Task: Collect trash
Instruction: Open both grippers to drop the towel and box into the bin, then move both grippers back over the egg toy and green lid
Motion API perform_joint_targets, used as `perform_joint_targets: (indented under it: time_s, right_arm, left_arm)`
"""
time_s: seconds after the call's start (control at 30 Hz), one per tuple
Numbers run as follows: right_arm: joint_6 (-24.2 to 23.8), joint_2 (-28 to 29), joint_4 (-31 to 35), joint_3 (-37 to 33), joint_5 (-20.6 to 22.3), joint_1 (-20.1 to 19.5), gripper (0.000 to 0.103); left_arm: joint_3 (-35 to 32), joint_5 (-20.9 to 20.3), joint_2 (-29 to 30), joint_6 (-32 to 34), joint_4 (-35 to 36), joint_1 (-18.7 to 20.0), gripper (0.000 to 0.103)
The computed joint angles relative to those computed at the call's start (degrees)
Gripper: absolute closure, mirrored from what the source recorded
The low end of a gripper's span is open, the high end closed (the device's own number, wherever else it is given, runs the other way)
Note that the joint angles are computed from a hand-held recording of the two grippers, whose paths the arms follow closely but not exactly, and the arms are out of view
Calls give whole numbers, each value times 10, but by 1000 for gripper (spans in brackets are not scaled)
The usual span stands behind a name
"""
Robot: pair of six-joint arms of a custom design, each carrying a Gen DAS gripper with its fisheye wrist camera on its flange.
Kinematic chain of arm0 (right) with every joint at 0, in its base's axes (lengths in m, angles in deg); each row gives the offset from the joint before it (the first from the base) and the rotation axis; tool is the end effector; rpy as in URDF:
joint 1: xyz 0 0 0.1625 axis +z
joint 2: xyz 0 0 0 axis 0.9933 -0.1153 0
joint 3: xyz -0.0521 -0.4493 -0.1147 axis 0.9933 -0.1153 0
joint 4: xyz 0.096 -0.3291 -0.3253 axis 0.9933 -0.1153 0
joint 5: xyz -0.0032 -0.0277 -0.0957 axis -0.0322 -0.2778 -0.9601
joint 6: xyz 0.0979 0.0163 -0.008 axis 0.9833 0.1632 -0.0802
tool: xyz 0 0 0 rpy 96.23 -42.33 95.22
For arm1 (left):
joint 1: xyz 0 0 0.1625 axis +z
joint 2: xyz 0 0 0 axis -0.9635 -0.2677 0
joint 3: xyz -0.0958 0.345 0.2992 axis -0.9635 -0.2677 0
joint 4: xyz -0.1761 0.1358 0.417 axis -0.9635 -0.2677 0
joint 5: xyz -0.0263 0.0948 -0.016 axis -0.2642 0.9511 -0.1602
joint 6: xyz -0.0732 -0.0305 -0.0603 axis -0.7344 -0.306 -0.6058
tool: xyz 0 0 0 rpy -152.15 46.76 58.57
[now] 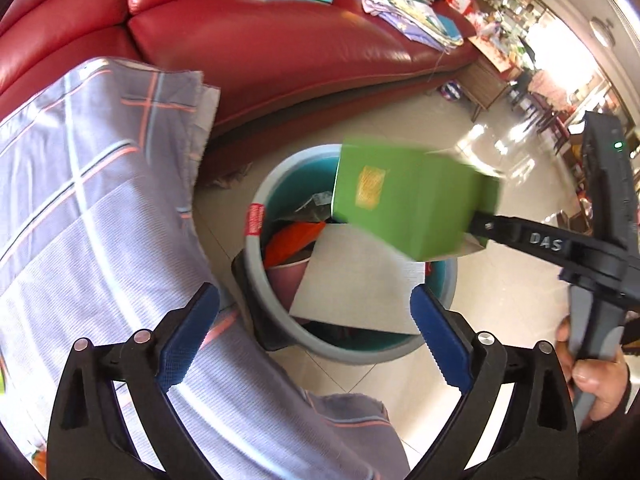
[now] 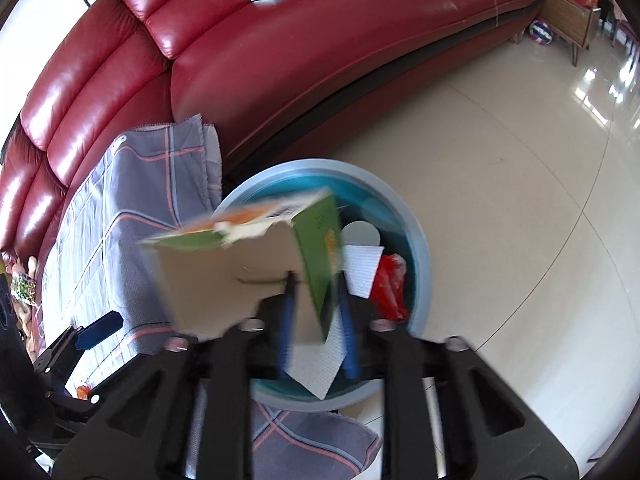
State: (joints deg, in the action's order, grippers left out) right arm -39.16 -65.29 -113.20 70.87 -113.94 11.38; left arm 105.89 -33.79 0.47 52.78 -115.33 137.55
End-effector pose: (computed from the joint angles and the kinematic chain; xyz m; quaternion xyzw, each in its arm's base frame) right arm 0.1264 -0.6927 0.1638 -0.2109 -0.8779 0.3355 0.2689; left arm -0.2198 -0.7965 0.0755 0.3731 0.9140 -0.0111 0.1591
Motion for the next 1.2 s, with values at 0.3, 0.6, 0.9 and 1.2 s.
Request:
perform_joint_targets:
  time_s: [0.3, 0.6, 0.9, 1.2]
  right_arm:
    - [59, -3, 63, -1, -36, 18, 16]
    - [99, 7, 144, -18, -81, 52, 14]
    - [99, 32, 160, -39, -98, 93, 12]
    - [66, 99, 201, -104, -61, 126, 12]
  left_arm:
    - [14, -5, -26, 3, 2, 6, 6]
    - [38, -16, -58, 6, -10, 10, 6]
    - [73, -18, -112, 7, -34, 19, 4]
    - [105, 14, -171, 14, -50, 47, 4]
